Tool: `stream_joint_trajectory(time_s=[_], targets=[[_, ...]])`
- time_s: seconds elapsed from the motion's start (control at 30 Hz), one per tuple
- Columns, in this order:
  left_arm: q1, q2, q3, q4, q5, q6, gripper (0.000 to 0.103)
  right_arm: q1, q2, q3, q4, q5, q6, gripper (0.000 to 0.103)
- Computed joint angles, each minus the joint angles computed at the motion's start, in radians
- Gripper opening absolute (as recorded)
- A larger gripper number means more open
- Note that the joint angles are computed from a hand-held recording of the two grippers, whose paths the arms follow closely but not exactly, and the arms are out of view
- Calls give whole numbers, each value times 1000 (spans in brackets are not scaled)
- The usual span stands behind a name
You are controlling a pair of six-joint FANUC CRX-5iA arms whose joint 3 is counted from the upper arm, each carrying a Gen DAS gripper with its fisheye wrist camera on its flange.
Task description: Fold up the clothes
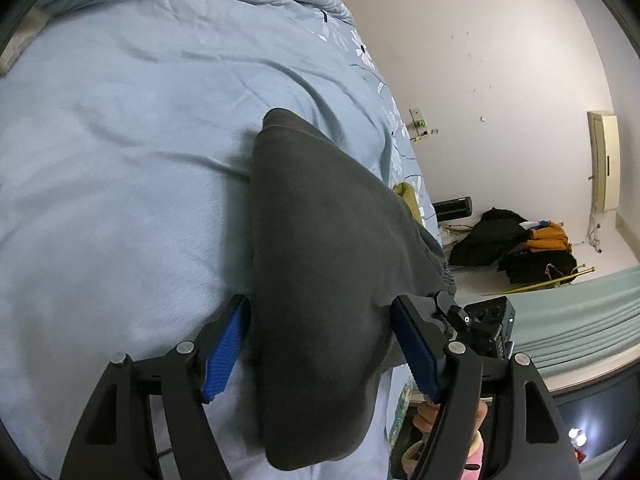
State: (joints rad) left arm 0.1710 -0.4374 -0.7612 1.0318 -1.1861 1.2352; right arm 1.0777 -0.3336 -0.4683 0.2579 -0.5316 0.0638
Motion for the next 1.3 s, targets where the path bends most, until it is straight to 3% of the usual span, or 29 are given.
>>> stream_joint_trajectory(time_s=[0.1, 0.27, 0.37, 0.6, 0.87, 1.0, 1.13, 1.3], targets=[[-17, 2, 30, -53, 11, 22, 71, 6, 0, 7, -3, -13, 12, 82], [-1, -17, 56, -131, 0, 26, 53, 25, -29, -9, 25, -32, 1, 74], [-16, -32, 89, -186, -1, 34, 47, 34, -34, -15, 49, -25, -13, 72], [-129, 10, 182, -222, 38, 44, 45, 41, -117, -73, 133, -6, -71, 70], [-372, 214, 401, -253, 148, 82, 45, -17, -272, -114, 205, -120, -87, 70], [-480, 358, 541, -235, 185, 69, 45, -79, -330, -92, 221, -209, -27, 70], [-569, 514, 697, -228, 201, 59, 45, -208, -353, -54, 175, -255, 88, 70], [-643, 743, 966, -305, 180, 75, 45, -421, -316, -12, 61, -248, 235, 70]])
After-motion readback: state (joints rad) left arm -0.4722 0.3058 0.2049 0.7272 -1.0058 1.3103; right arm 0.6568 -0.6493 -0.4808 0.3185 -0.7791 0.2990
